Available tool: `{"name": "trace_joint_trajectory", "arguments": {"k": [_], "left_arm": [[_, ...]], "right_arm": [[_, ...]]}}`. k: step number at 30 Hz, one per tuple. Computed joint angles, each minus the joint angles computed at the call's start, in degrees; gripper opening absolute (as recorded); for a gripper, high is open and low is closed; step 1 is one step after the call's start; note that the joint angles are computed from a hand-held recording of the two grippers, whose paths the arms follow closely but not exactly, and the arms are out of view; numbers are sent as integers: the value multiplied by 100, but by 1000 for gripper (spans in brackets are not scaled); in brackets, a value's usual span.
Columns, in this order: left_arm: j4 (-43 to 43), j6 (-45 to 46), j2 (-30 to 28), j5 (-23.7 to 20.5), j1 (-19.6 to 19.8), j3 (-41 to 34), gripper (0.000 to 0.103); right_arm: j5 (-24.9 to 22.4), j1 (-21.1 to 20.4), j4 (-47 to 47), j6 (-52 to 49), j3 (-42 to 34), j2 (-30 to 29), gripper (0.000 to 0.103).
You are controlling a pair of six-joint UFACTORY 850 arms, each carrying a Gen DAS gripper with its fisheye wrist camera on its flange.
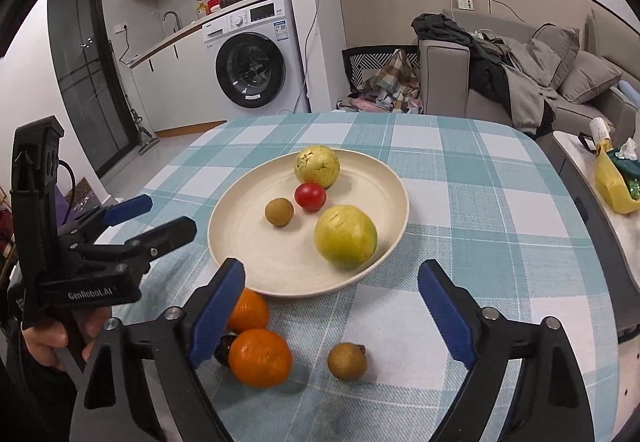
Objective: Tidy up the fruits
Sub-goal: 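Withdraw both open grippers from the plate toward the remaining fruits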
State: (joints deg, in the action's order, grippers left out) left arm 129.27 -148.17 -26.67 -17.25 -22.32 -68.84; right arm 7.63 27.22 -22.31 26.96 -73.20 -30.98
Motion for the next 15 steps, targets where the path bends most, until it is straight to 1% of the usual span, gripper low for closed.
{"name": "trace_joint_trajectory", "arguments": {"k": [1, 2, 4, 6, 8, 11, 15], "left_arm": [[-6, 11, 47, -32, -18, 58, 102], [53, -34, 92, -67, -37, 118, 102], [93, -16, 189, -201, -94, 256, 102], [27, 19, 270, -357, -152, 375, 102], [217, -199, 348, -345, -163, 482, 102], [-33, -2, 387, -354, -191, 532, 102], [-115, 86, 424, -396, -245, 625, 102]], "right_arm": [[-17, -12, -224, 212, 32, 31, 100], [-13, -17, -277, 229, 74, 64, 101], [128, -28, 130, -211, 214, 155, 102], [253, -47, 192, -243, 342, 229, 102], [364, -77, 238, -218, 462, 295, 103], [393, -101, 96, -79, 547, 340, 103], [399, -119, -61, 68, 627, 383, 103]]}}
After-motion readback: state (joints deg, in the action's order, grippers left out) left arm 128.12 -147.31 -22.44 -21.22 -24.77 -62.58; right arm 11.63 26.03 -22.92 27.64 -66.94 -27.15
